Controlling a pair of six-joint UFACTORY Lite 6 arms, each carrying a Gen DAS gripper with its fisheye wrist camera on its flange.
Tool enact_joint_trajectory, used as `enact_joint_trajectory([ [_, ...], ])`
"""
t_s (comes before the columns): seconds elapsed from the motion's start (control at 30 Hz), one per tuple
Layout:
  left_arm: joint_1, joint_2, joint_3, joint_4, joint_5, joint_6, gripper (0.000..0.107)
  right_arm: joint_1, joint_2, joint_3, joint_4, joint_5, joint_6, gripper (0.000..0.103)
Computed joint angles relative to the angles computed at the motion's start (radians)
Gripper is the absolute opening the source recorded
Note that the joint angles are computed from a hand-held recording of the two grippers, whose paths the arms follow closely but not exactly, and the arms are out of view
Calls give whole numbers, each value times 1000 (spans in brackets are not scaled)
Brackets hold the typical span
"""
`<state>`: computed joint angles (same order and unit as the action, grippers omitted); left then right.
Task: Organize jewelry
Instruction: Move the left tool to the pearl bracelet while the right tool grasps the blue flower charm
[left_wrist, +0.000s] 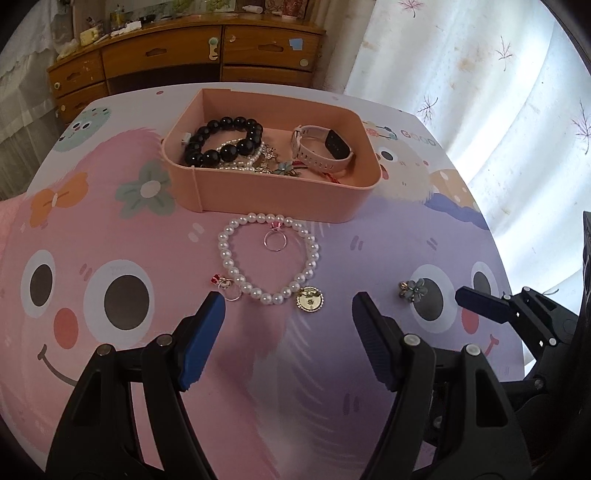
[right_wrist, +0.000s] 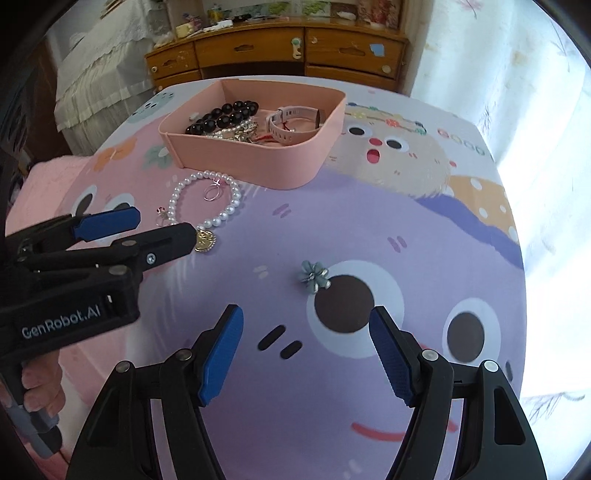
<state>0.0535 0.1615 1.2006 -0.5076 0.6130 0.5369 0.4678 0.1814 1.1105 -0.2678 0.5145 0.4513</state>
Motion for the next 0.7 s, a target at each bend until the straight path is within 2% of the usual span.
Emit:
enact_joint_trajectory([
  [0.13, -51, 24, -1, 61, -22, -113, 69, -13, 4, -39, -23, -100, -71, 68],
  [0.27, -92, 35, -16, 138, -61, -240, 69, -29, 30, -54, -18, -162, -128, 56],
  [0.4, -133, 33, -35, 233, -112, -335, 65, -60, 26, -88, 16, -239, -170, 49],
  [0.5, -179, 33, -44, 376, -145, -451, 60, -103, 36, -91, 228, -277, -382, 46],
  [0.63, -204, 47, -34, 471, -160, -553, 53, -119, 55, -56, 337, -244, -531, 45],
  [0.7, -213, 54, -29, 499, -167, -598, 50, -128, 61, -47, 372, -236, -562, 39],
])
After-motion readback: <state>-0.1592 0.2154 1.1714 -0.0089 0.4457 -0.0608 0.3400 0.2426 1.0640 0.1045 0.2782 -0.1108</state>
